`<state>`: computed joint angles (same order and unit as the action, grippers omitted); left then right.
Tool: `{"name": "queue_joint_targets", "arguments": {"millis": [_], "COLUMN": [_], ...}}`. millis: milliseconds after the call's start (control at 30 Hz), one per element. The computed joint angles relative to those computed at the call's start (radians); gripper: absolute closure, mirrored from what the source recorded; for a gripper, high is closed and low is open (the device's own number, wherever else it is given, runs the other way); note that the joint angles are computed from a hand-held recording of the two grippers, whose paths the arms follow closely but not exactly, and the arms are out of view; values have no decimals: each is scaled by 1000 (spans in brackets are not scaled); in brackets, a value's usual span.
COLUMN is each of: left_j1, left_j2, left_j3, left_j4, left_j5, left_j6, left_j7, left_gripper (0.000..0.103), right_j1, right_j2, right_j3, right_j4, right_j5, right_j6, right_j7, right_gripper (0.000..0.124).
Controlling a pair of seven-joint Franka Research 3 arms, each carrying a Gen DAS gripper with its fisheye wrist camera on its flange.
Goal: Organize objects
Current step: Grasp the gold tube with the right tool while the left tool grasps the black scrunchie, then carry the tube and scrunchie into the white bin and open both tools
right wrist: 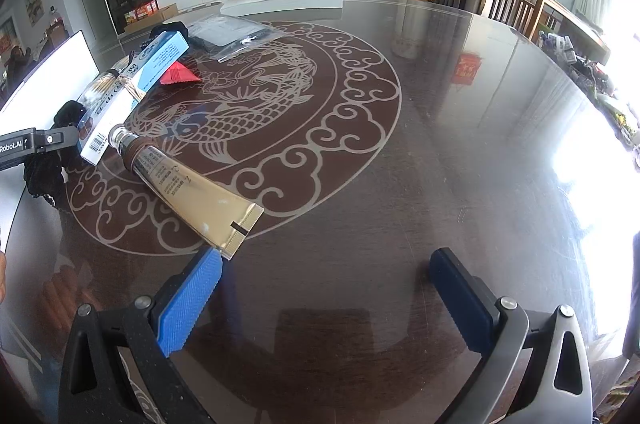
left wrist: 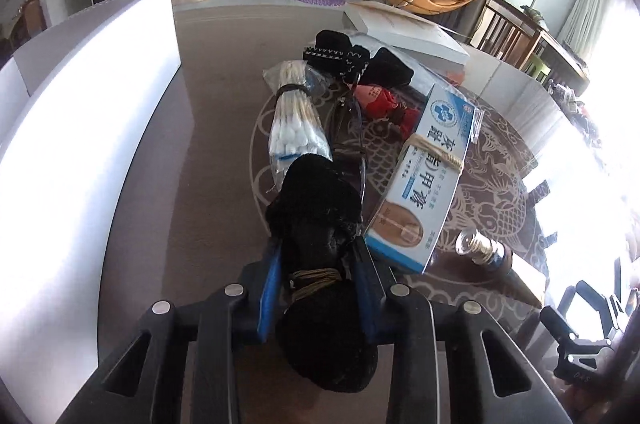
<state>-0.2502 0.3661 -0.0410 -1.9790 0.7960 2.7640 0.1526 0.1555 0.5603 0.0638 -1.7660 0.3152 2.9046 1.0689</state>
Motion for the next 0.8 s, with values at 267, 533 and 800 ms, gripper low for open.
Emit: {"name": "queue_joint_targets", "arguments": {"millis": [267,533,800], "left_j1": [-31,-44,-25], "left_j2": [-147,-199,-216], "left_j3": [-57,-102,-116], "left_j4": [-203,-260,-297], "left_j5": [56,83,50], "left_j6": [30,-4,29], "left_j7": [-34,-3,42], "left_gripper": [70,27,27], "right_j1": [0,0,2], "right_j2": [-3,-5,-7], "right_j3": [0,1,-2], "right_j4": [-5,-8,-12], "right_j5": [2,3,2], "right_j6": [3,4,6], "right_j7": [-1,-3,3], "right_gripper": [21,21,21]}}
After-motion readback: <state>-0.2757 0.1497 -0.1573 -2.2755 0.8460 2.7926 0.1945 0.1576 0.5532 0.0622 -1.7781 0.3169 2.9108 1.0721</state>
